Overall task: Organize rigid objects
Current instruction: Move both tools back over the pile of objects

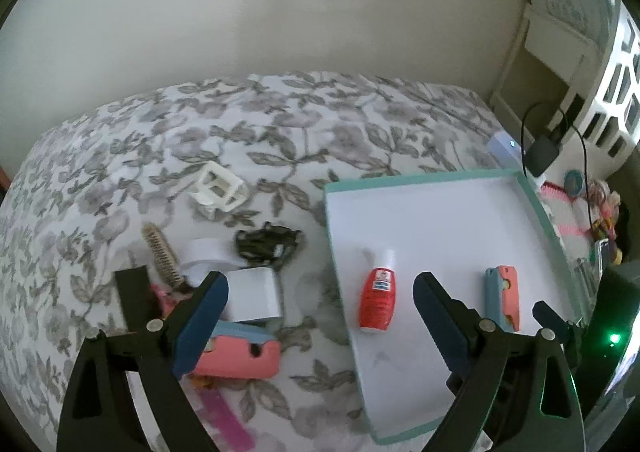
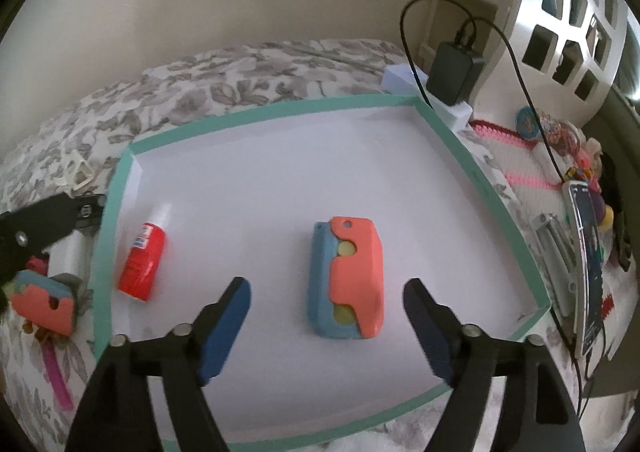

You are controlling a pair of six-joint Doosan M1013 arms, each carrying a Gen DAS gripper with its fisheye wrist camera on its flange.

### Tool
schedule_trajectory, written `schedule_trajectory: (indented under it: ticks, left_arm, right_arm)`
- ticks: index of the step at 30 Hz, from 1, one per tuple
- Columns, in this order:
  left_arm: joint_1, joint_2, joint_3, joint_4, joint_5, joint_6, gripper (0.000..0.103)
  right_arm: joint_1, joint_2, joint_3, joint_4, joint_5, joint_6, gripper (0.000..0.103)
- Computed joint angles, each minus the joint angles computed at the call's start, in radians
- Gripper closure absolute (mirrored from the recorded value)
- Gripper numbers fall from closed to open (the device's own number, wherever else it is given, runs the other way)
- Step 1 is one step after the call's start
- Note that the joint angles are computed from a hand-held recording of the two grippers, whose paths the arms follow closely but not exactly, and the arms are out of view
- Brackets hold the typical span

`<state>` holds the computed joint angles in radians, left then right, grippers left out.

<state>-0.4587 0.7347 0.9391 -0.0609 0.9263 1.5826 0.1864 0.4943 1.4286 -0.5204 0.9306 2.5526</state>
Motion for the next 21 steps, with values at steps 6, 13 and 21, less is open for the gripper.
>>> schedule_trajectory:
  ticks: [6,13,21]
  left_arm:
    - [0.033,-0.051,0.054,-0.016,-0.082,-0.051,0.009]
    - [0.072,-0.089,0.100,0.010,-0.176,-0.151,0.000]
    - [0.114,-0.107,0.136,0.144,-0.258,-0.324,0.000]
  right_arm:
    - [0.005,-0.016,0.017,-0.001,-0.048,0.028,0.000]
    - [0.027,-0.026,0.015,-0.072,-0.067,0.060,0.000]
    - [0.052,-0.043,0.008,-0.195,-0.106,0.160,0.000]
